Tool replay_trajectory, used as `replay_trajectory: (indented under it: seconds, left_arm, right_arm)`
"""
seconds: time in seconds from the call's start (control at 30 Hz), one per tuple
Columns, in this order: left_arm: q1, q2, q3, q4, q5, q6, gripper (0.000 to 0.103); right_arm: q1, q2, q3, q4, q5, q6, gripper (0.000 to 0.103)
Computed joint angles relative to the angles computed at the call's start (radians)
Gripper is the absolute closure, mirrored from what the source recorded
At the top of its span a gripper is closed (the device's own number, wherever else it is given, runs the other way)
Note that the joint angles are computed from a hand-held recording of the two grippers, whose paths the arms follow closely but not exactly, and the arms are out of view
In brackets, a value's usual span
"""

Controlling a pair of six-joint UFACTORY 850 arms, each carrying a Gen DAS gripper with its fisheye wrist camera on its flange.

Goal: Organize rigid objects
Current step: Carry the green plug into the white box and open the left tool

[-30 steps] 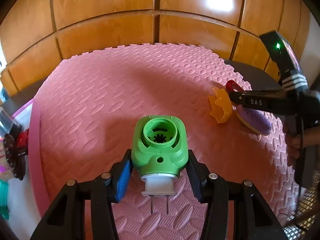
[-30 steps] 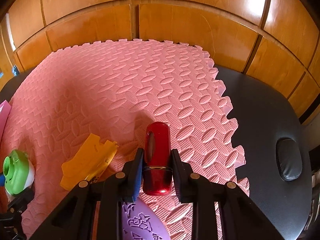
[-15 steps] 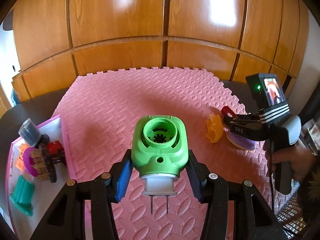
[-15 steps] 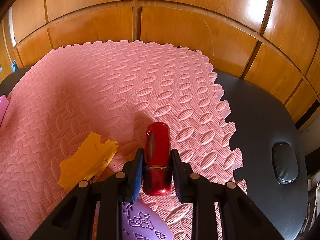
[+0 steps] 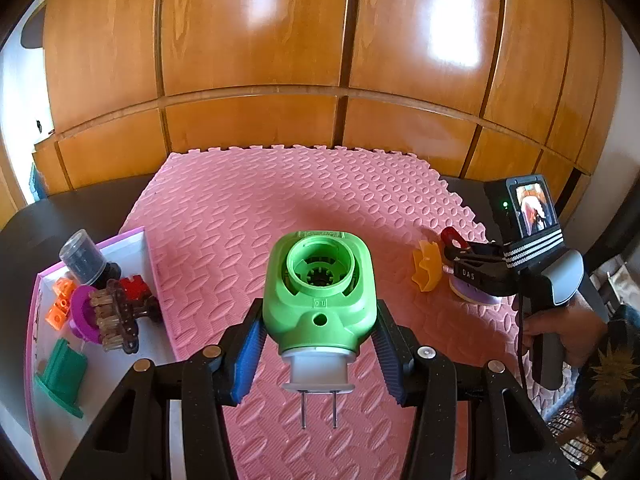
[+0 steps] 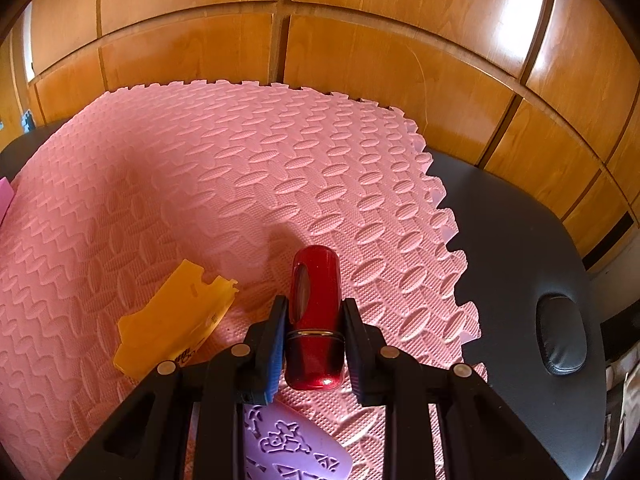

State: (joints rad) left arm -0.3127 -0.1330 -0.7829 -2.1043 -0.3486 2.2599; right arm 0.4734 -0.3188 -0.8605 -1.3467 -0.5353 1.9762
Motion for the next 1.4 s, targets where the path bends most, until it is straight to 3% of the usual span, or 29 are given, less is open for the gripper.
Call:
replay_trajectory:
  seconds: [0.33, 0.77, 1.03, 1.27, 1.4]
  left_arm:
    - [0.077, 0.032, 0.015, 0.096, -0.036, -0.112, 0.051]
    - [0.285, -0.044, 0.004, 0.273, -0.034, -0.363, 0.052]
    - [0.3, -0.097, -0.014, 0.376, -0.008, -0.47, 0.052]
    - [0.29, -0.155, -0.068, 0.443, 0.091, -0.567, 0.052]
    - [0.286, -0.169, -0.086, 0.396, 0.113, -0.517, 0.051]
  right_arm:
    - [0.002, 0.0, 0.0, 0.0, -0.004, 0.001, 0.078]
    - [0.009, -0.005, -0.006, 0.01, -0.022, -0.016, 0.078]
    - [0.01, -0.005, -0.006, 0.011, -0.024, -0.015, 0.078]
    - [0.01, -0.005, -0.006, 0.011, -0.024, -0.015, 0.078]
    - [0.01, -0.005, -0.006, 0.013, -0.026, -0.017, 0.078]
